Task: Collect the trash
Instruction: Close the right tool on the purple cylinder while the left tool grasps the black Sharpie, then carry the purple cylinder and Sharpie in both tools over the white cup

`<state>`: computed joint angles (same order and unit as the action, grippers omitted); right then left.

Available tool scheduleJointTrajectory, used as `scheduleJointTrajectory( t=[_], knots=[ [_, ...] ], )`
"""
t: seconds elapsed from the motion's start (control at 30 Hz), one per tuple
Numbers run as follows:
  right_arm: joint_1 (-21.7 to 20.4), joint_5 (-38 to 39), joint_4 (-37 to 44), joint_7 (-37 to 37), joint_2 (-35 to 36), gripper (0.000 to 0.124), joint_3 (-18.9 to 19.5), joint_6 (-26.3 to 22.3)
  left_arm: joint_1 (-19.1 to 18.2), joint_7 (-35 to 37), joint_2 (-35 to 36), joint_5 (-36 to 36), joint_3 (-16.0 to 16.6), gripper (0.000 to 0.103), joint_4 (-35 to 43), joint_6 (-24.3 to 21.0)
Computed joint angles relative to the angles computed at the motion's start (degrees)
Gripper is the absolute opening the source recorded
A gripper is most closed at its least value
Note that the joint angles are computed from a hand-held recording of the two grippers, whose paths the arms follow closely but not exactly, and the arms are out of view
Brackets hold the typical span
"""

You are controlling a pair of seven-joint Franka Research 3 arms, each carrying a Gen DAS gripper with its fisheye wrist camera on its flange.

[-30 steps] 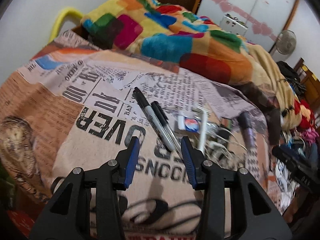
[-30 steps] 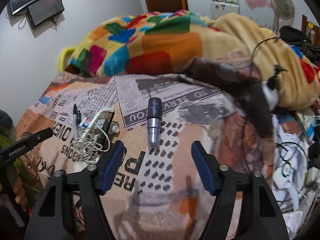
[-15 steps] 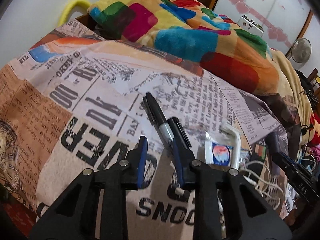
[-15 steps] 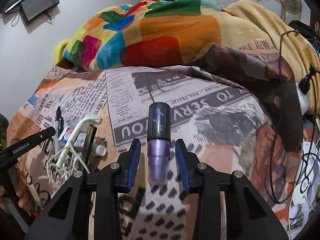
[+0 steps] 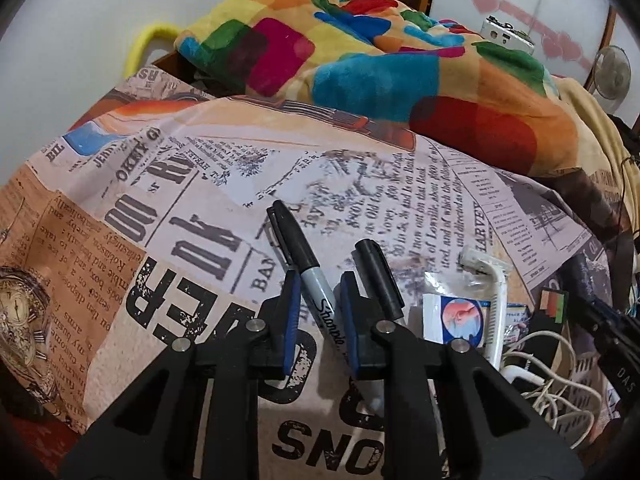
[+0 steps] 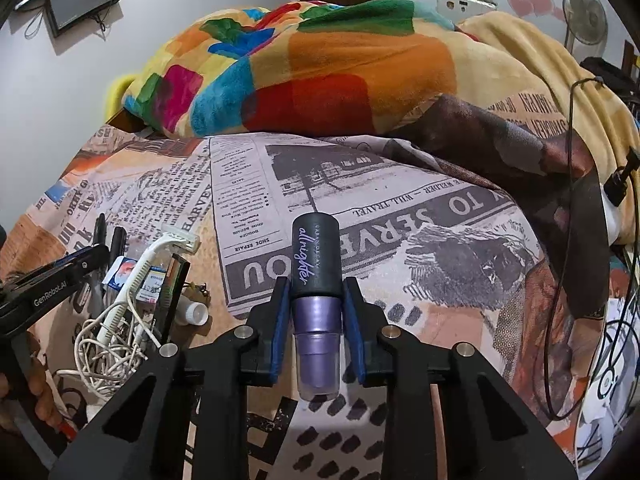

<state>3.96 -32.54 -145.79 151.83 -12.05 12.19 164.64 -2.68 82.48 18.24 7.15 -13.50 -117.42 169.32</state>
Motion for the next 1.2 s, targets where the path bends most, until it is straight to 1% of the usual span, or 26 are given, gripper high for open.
scheduleJointTrajectory(
  t=[0.07,0.1,0.17,0.2,0.27,0.47,0.6,0.73,0.9,1.03,1.2],
  knots=[
    [-0.11,-0.68,0.31,0.32,0.10,0.024,0.26,-0.58,0.01,0.27,-0.02,0.36,0.06,0.014,-0.01,-0.05],
    [0.26,-0.13,0.31,-0.20,0.13,0.024,-0.08,-0.56,1.27,1.87,-0.04,-0.79,-1.22,0.011,-0.14,-0.15],
    [0.98,1.70,-0.22,-1.22,-0.06,0.024,-0.83,0.38,5.55,7.50,0.15,-6.09,-5.85,0.010,0.10,-1.52],
    [1.24,2.65,-0.40,-1.82,-0.22,0.024,-0.99,0.49,6.83,9.71,-0.07,-8.40,-7.20,0.010,-0.14,-2.15],
    [1.32,3.77,-0.68,-2.32,-0.75,0.024,-0.74,0.33,7.98,12.92,-0.69,-12.01,-8.31,0.010,-0.60,-3.20],
    [1.26,7.06,-0.93,-4.02,-4.05,0.024,0.57,-0.84,8.45,20.55,-5.17,-21.27,-8.43,0.010,-2.95,-4.94],
    [1.69,9.70,-0.36,-6.09,-6.59,0.024,1.49,-2.07,8.80,27.33,-11.27,-29.23,-8.36,0.010,-5.75,-5.89],
    [2.15,11.67,0.26,-7.34,-10.39,0.024,3.35,-4.07,7.68,32.95,-17.90,-36.51,-6.22,0.010,-8.50,-7.49],
    [3.55,14.37,1.29,-8.78,-15.63,0.024,5.62,-7.02,4.78,36.58,-28.18,-41.58,-0.86,0.010,-12.97,-10.34],
    [4.83,16.44,2.61,-9.74,-18.74,0.024,7.44,-8.86,2.62,37.58,-35.79,-41.77,3.87,0.010,-16.68,-11.91],
    [6.79,18.23,4.63,-10.46,-21.84,0.024,10.10,-10.95,1.21,37.22,-46.64,-38.66,10.10,0.010,-21.94,-15.31]
  ],
)
